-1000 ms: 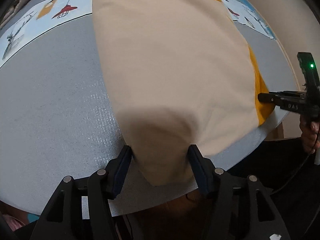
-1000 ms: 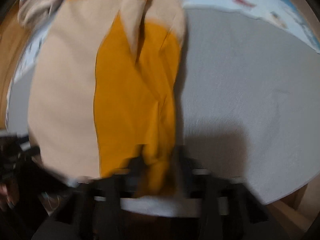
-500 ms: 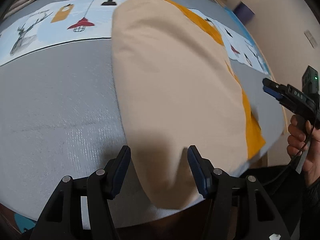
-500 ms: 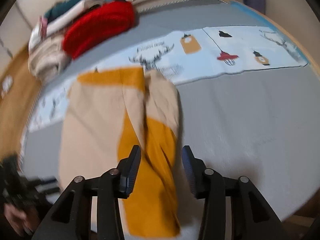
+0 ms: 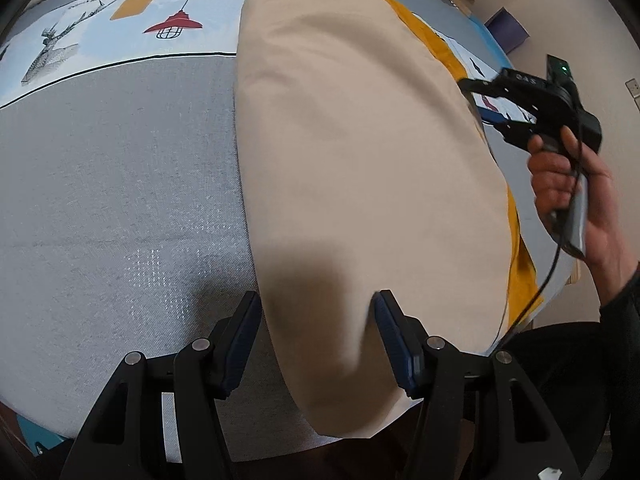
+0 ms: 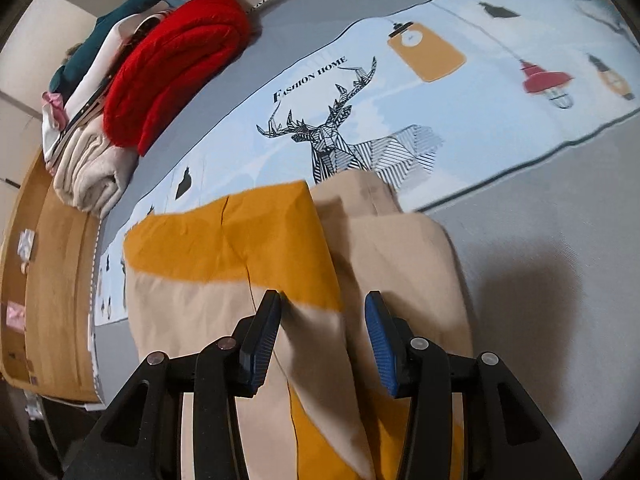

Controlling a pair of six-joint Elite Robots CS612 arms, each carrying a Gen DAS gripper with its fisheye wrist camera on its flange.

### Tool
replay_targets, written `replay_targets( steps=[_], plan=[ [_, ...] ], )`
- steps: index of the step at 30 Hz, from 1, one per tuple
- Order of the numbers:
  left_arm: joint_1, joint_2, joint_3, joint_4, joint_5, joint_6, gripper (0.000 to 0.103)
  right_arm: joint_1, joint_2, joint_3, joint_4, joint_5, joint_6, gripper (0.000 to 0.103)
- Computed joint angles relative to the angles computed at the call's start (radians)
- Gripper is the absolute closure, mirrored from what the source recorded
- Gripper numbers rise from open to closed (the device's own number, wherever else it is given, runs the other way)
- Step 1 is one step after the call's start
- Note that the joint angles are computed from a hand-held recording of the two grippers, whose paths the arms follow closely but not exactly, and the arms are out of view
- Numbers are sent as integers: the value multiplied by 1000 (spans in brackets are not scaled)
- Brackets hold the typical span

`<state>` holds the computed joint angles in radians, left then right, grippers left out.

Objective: Fold large clothes

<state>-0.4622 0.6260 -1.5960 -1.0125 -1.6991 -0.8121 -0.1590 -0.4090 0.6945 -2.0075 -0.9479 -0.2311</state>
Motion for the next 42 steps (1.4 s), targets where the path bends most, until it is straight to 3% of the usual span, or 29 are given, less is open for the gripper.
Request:
replay_targets(
  steps=[2, 3, 4, 7, 8, 10, 12, 14, 17, 19, 22, 23, 25, 27, 29, 30, 38, 40, 42],
  plan=[
    [2, -2, 6, -3, -4, 1, 46, 1, 18, -32, 22, 21, -13, 58],
    [4, -3, 7, -4, -8, 1, 46, 2, 26, -45, 36, 38, -34, 71],
    [5, -4, 14, -11, -13, 1, 46, 3, 26, -45, 24, 55, -58, 99],
    [7, -4, 18, -24, -22, 8, 45, -15, -8, 30, -146, 144, -8, 101],
    [8, -4, 22, -33, -28, 10, 42, -16, -12, 41, -209, 130, 35, 101],
    [4, -6, 29, -36, -36, 31, 40, -9, -10, 35, -220, 0, 65, 101],
    [-6, -15, 39, -5, -13, 62, 40, 10, 8, 4, -148, -162, 36, 101],
    [-10, -20, 40, 6, 1, 77, 40, 16, 8, 2, -144, -192, 31, 99],
    [-9, -15, 25, -6, -18, 77, 42, 22, -37, 72, -251, -221, 17, 90],
    [-12, -14, 14, -5, -16, 92, 43, 15, -68, 119, -302, -186, -12, 86],
    [-21, -11, -3, 31, -11, 127, 43, -1, -114, 185, -282, -100, -144, 73],
    [-26, -13, -1, 42, -7, 130, 43, -3, -133, 209, -230, -71, -247, 72],
    [-33, -18, 6, 80, -3, 138, 41, -3, -159, 240, -129, -78, -421, 71],
    [-34, -17, 5, 88, -2, 134, 41, 11, -192, 303, -75, -200, -599, 71],
    [-37, -20, 5, 95, 6, 135, 41, 23, -218, 377, -120, -326, -703, 71],
    [-39, -22, 6, 99, 8, 136, 41, 22, -226, 403, -147, -347, -725, 71],
    [-38, -42, 26, 101, -3, 134, 41, -3, -249, 467, -245, -458, -700, 65],
    [-26, -41, 10, 73, 7, 127, 42, -9, -248, 460, -241, -450, -673, 63],
    [-14, -38, 0, 28, 17, 102, 42, -23, -239, 421, -182, -389, -583, 63]
  ],
)
